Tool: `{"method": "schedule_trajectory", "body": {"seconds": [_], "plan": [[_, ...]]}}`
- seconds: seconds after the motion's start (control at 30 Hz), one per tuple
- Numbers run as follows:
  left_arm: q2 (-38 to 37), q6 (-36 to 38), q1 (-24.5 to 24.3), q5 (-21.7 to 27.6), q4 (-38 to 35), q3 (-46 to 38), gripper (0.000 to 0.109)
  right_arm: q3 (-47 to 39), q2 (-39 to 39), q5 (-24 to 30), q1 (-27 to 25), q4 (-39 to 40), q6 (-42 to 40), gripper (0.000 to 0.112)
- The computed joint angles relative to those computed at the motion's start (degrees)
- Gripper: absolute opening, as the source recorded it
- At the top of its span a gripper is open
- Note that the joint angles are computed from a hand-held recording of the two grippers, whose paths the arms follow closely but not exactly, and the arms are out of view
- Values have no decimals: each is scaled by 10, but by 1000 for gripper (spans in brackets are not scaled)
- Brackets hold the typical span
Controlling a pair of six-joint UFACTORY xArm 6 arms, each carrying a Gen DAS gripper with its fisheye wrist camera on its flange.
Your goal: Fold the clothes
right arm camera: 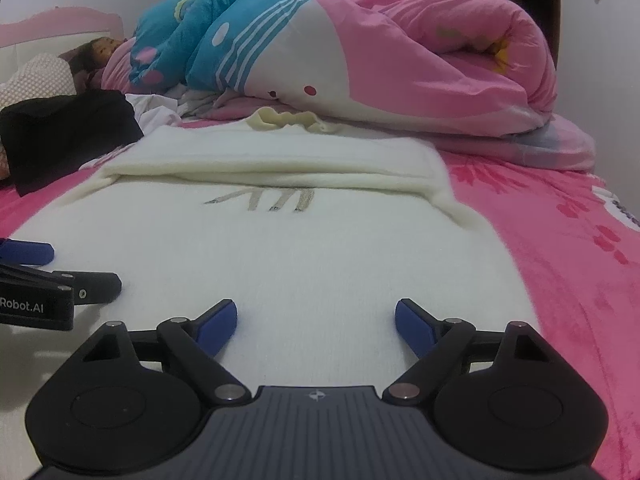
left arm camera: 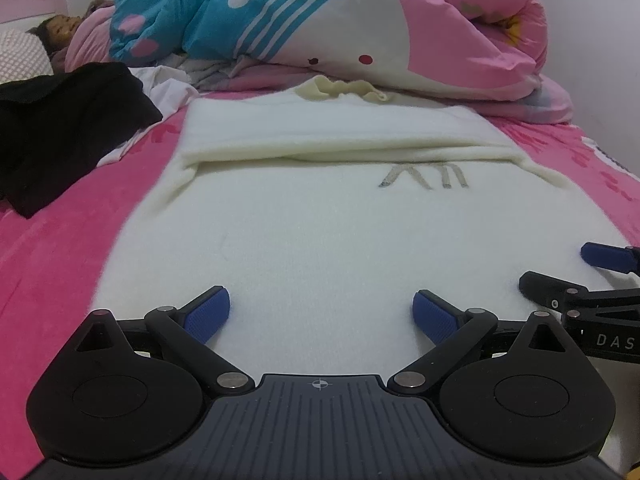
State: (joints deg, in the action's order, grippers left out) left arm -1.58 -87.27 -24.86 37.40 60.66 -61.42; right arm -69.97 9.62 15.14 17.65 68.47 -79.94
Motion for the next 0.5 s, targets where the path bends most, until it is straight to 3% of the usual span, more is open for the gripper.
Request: {"method": "schedule_trajectory", "body": {"seconds": [0.5], "plan": [[8,15,-5,14,-9,-9,101,4,-2,-7,3,9,-9,89]]}}
